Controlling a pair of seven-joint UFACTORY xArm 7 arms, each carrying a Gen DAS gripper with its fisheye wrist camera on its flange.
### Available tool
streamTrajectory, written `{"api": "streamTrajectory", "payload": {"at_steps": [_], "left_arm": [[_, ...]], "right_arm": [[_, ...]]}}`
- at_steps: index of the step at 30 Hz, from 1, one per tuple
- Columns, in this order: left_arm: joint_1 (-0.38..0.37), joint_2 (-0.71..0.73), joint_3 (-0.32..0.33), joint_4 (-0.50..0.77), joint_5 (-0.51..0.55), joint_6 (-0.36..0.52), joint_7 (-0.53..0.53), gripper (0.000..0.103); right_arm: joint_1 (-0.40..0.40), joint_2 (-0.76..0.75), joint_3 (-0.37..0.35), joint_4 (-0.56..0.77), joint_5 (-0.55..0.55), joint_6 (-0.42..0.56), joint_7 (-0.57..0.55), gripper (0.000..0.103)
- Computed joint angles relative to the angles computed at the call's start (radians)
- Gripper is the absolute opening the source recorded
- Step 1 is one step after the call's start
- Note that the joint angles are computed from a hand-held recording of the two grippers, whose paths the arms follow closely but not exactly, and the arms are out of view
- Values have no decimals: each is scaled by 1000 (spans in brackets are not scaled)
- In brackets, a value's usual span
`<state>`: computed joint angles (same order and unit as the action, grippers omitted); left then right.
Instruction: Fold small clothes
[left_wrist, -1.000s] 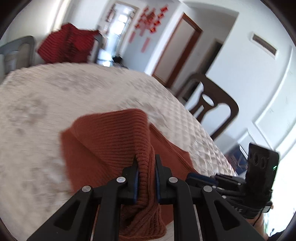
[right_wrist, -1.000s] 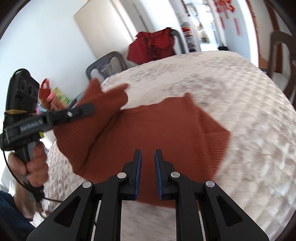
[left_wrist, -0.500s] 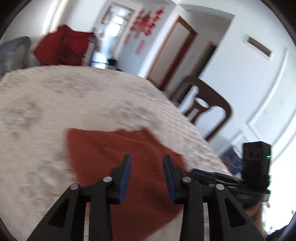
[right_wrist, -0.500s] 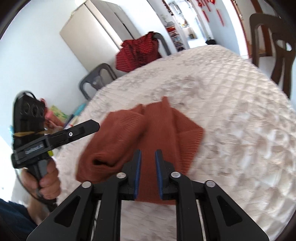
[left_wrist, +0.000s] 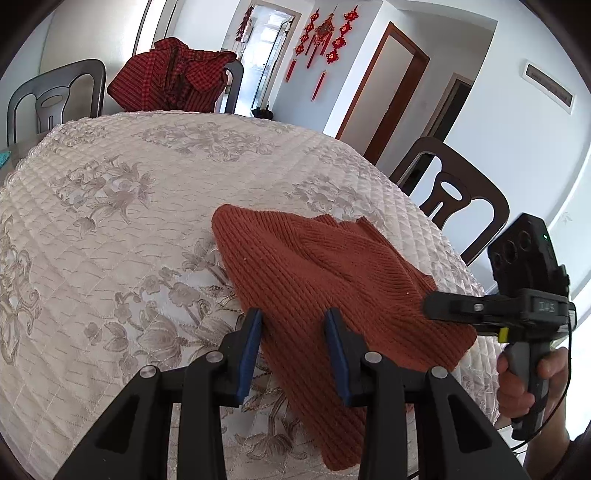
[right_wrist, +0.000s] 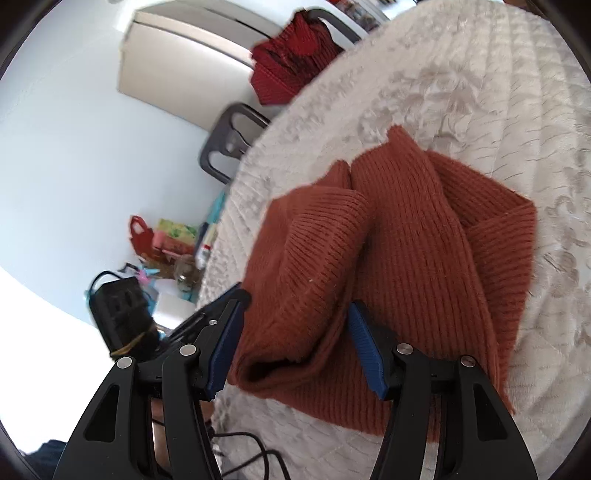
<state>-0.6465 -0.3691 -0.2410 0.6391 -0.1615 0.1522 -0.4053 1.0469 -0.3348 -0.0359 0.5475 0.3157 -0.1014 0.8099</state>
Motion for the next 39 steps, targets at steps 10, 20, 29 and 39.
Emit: {"api": "streamTrajectory", "payload": {"at_steps": [10, 20, 29, 39], "left_arm": [[14, -7, -10, 5, 15, 7, -1, 38], [-56, 65, 0, 69, 4, -12, 67, 38], [1, 14, -58, 44, 56, 5, 14, 38], [-63, -9, -52, 16, 67, 1, 65, 37]], "right_arm": [[-364, 23, 320, 52, -98, 58, 51, 14], [-526, -268, 441, -121, -217, 187, 250, 14], [-517, -333, 421, -167, -253, 196, 304, 15], [-495, -391, 482, -105, -358, 281, 267, 15]]}}
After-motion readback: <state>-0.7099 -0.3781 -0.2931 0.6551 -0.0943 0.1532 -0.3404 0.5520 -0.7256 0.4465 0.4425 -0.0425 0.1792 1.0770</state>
